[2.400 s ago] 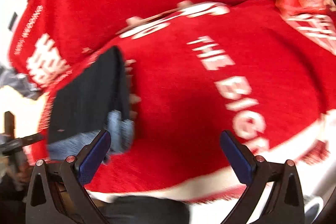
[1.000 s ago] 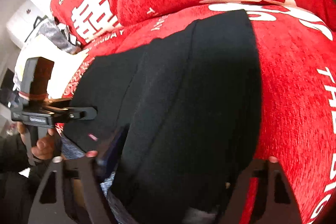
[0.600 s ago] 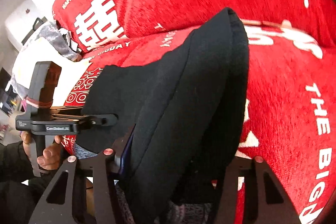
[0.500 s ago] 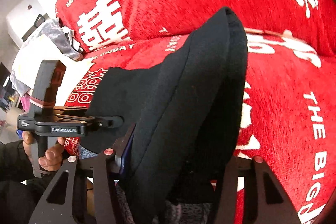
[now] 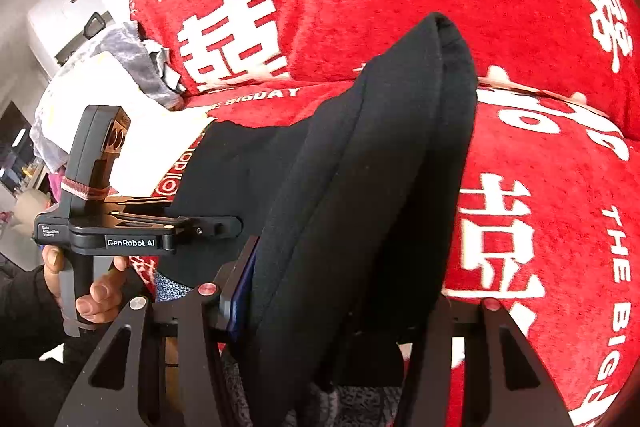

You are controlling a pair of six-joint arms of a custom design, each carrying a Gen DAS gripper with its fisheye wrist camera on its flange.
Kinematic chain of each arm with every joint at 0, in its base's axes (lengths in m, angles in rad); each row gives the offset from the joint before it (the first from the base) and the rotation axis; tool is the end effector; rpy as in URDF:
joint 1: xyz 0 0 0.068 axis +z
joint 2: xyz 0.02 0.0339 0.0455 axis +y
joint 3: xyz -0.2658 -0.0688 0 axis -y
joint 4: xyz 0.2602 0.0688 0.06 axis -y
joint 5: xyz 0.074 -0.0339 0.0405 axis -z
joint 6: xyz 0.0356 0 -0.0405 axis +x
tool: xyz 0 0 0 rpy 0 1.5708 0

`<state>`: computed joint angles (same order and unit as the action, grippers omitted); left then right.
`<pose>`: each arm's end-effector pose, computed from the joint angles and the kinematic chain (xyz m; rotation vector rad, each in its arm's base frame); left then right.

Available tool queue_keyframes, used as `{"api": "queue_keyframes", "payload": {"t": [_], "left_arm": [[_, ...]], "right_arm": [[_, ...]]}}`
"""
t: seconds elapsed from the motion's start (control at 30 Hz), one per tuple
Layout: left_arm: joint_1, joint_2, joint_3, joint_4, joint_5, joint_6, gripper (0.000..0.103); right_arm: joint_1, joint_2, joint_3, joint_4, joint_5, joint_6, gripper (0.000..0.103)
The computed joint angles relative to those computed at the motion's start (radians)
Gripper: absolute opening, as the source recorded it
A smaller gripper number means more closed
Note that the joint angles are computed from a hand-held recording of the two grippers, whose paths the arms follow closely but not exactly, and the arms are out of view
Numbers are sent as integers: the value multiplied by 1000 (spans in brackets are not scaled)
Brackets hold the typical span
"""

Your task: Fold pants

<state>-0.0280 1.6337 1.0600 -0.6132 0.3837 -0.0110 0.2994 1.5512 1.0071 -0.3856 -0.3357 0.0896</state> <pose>0.3274 -0.0225 0.1887 0.1257 2.7167 -0.5381 0.3146 0.1094 0.2096 -0.4043 2.4877 0.5798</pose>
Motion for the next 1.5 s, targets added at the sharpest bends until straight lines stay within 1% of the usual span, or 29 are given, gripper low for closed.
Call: {"api": "queue_keyframes", "payload": {"t": [0.13,0.3,0.4,0.53,0.57,0.63,0.67,0.7,0.73,0.77,0.83,0.87,0.93,1.0,1.03,1.07,1.17,1.27,1.33,1.37,1.43,1.5], "left_arm": [[91,-27,-19,-32,-4,65,51],[170,-29,-44,-45,1,113,51],[213,-4,-51,-44,9,133,51],[256,91,-44,-21,24,157,51],[263,105,-46,-10,30,161,55],[281,133,-50,13,35,157,70],[283,144,-50,20,22,143,82],[285,154,-52,33,3,126,88],[291,165,-51,40,-4,117,91],[302,170,-52,42,6,110,93],[324,167,-55,41,11,93,93],[329,157,-59,38,2,89,93],[332,98,-92,59,-60,74,93],[327,32,-133,87,-121,85,93],[322,0,-148,95,-149,96,93],[317,-37,-167,104,-161,106,93],[309,-117,-193,87,-123,127,93],[305,-177,-216,76,-64,141,93],[292,-191,-234,80,-53,139,93],[276,-182,-244,85,-46,139,93],[242,-140,-260,95,-73,141,93],[232,-69,-262,105,-77,132,93]], "right_arm": [[85,49,39,24,30,59,56],[147,101,54,58,37,112,56],[172,150,69,80,30,149,56],[179,248,83,112,19,191,56],[176,262,78,130,29,201,56],[152,287,67,161,30,239,61],[136,297,67,159,20,255,69],[124,311,73,147,22,275,78],[116,316,72,141,31,294,82],[109,315,67,135,42,306,83],[89,297,50,130,28,314,88],[84,277,36,125,41,323,90],[93,222,13,107,108,337,91],[126,131,-25,107,191,314,91],[162,73,-47,111,235,274,91],[193,50,-48,110,263,245,93],[301,4,-46,103,325,120,100],[381,28,-34,100,344,32,101],[394,73,-21,85,346,13,101],[391,103,-13,75,341,12,101],[374,155,-10,64,331,21,101],[361,173,-37,99,323,32,101]]}}
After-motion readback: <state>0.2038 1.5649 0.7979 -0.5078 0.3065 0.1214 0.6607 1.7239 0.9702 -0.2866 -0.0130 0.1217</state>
